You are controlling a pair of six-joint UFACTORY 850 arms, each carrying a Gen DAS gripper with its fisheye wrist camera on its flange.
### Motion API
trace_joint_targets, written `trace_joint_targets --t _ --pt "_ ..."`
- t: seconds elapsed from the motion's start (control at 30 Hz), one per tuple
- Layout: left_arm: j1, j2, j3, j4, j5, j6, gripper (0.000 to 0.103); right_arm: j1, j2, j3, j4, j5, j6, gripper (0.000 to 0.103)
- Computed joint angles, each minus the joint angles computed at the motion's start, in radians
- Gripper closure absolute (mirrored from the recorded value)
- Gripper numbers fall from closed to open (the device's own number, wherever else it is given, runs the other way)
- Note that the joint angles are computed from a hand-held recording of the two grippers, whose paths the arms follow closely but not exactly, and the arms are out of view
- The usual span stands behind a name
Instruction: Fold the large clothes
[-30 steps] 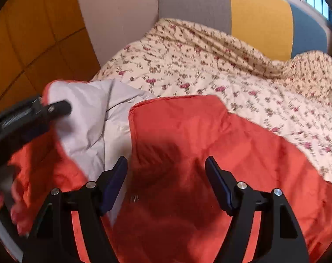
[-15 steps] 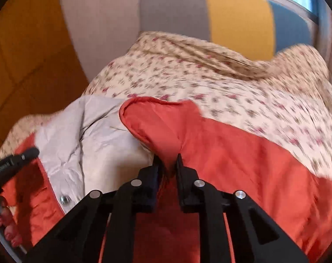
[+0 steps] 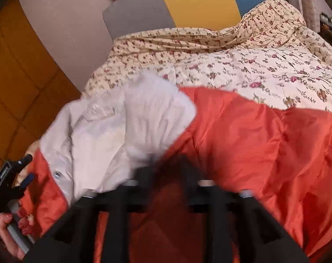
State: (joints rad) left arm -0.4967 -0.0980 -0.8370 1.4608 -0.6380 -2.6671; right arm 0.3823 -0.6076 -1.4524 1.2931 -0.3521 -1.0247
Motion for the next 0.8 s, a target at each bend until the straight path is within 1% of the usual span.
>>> trace_joint_targets --t 0.03,0.07,0.1,0.13,0.17,0.2,0.23,0.3,0.33,0.37,0.4,0.43,0.47,0.5,0.53,0.57,0.63,0.67,0.73,0.77,0.8 --pt "0.002 0.001 -0.007 0.017 -0.017 -0.011 0.010 -0.009 0.007 0.003 0.074 -0.009 -0.065 0.039" --pt "0.016 -0.012 -0.029 -0.004 -0.015 0.020 0.010 -0.011 0.011 0.000 0.106 0.008 -0.090 0.034" --pt "0.036 -0.023 -0.056 -0.059 0.002 0.093 0.010 -0.012 0.006 -0.016 0.097 0.014 -0.078 0.034" --pt "0.057 -0.034 -0.076 -0.096 0.024 0.146 0.010 -0.015 -0.010 -0.053 0.045 0.011 -0.024 0.034" --pt "0.085 -0.054 -0.105 -0.141 0.058 0.210 0.010 -0.016 -0.030 -0.096 -0.046 -0.004 0.072 0.031" --pt "0.113 -0.076 -0.136 -0.216 0.092 0.301 0.010 -0.018 -0.078 -0.181 -0.150 -0.057 0.177 0.026" --pt "0.151 -0.104 -0.170 -0.304 0.144 0.405 0.010 -0.021 -0.110 -0.236 -0.214 -0.096 0.242 0.026" --pt "0.205 -0.139 -0.205 -0.450 0.240 0.570 0.010 -0.011 -0.189 -0.368 -0.360 -0.137 0.404 0.027" --pt "0.223 -0.161 -0.225 -0.492 0.263 0.619 0.010 -0.004 -0.237 -0.446 -0.447 -0.171 0.492 0.028" --pt "0.224 -0.167 -0.230 -0.492 0.263 0.626 0.020 0.000 -0.269 -0.499 -0.505 -0.194 0.543 0.034" --pt "0.223 -0.178 -0.242 -0.480 0.241 0.633 0.031 0.014 -0.314 -0.570 -0.605 -0.212 0.620 0.042" --pt "0.220 -0.185 -0.250 -0.485 0.226 0.660 0.052 0.023 -0.339 -0.608 -0.672 -0.222 0.661 0.047" --pt "0.217 -0.187 -0.255 -0.489 0.218 0.696 0.072 0.028 -0.353 -0.624 -0.711 -0.224 0.673 0.059" --pt "0.206 -0.187 -0.258 -0.475 0.198 0.732 0.081 0.036 -0.358 -0.627 -0.748 -0.215 0.672 0.079" --pt "0.197 -0.181 -0.252 -0.439 0.176 0.733 0.089 0.041 -0.342 -0.598 -0.744 -0.184 0.632 0.084" --pt "0.180 -0.166 -0.233 -0.372 0.140 0.695 0.094 0.041 -0.321 -0.562 -0.712 -0.149 0.577 0.088" --pt "0.167 -0.130 -0.193 -0.312 0.105 0.646 0.095 0.039 -0.251 -0.445 -0.625 -0.045 0.434 0.090" --pt "0.159 -0.102 -0.158 -0.270 0.091 0.593 0.100 0.038 -0.213 -0.377 -0.557 0.009 0.331 0.091" --pt "0.144 -0.060 -0.104 -0.230 0.063 0.531 0.099 0.038 -0.128 -0.234 -0.432 0.131 0.121 0.091" --pt "0.136 -0.043 -0.077 -0.216 0.047 0.505 0.100 0.035 -0.099 -0.178 -0.350 0.173 0.017 0.091" --pt "0.130 -0.028 -0.050 -0.211 0.041 0.479 0.100 0.030 -0.083 -0.145 -0.279 0.192 -0.060 0.091"
